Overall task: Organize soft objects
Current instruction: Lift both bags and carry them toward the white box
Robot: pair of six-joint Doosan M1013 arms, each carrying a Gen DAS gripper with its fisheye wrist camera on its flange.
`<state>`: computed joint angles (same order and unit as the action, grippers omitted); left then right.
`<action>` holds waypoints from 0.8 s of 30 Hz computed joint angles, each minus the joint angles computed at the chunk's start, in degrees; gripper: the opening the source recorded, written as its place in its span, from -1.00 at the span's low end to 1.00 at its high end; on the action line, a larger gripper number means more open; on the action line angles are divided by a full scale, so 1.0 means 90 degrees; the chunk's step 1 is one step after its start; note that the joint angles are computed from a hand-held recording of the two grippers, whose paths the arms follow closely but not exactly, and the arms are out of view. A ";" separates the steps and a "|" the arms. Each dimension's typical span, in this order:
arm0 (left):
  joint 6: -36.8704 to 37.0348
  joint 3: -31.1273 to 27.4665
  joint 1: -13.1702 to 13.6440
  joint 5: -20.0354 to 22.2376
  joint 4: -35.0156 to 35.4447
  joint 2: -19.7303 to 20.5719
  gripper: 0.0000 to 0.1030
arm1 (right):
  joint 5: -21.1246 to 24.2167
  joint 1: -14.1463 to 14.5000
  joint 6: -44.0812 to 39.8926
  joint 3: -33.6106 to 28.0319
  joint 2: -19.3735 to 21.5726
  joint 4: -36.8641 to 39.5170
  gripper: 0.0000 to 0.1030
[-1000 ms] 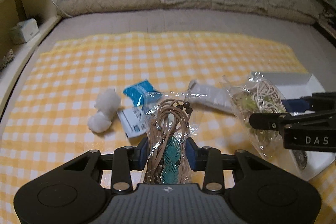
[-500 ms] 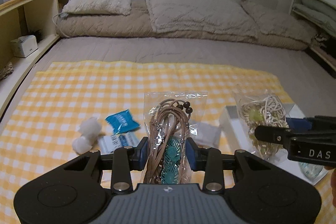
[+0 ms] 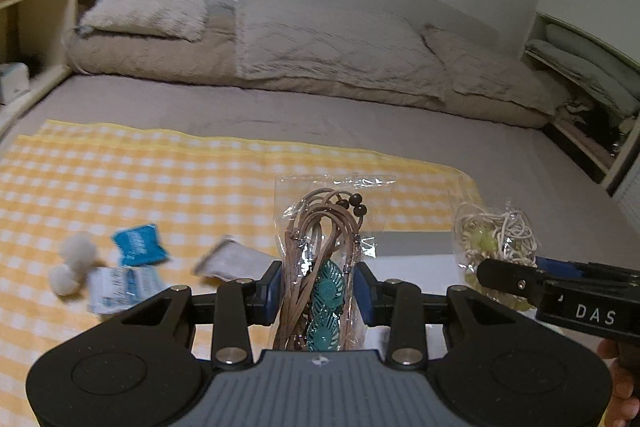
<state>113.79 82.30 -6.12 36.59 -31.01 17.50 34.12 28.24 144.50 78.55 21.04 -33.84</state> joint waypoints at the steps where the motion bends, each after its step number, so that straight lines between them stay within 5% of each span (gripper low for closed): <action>1: 0.0024 0.0001 -0.0039 0.0039 -0.0075 0.0009 -0.25 | 0.0020 -0.0017 0.0085 0.0045 -0.0032 -0.0053 0.14; 24: -0.0020 0.0097 -0.0558 0.0940 -0.1557 0.0498 -0.24 | 0.0583 -0.0402 0.0994 0.0867 -0.0550 -0.0458 0.14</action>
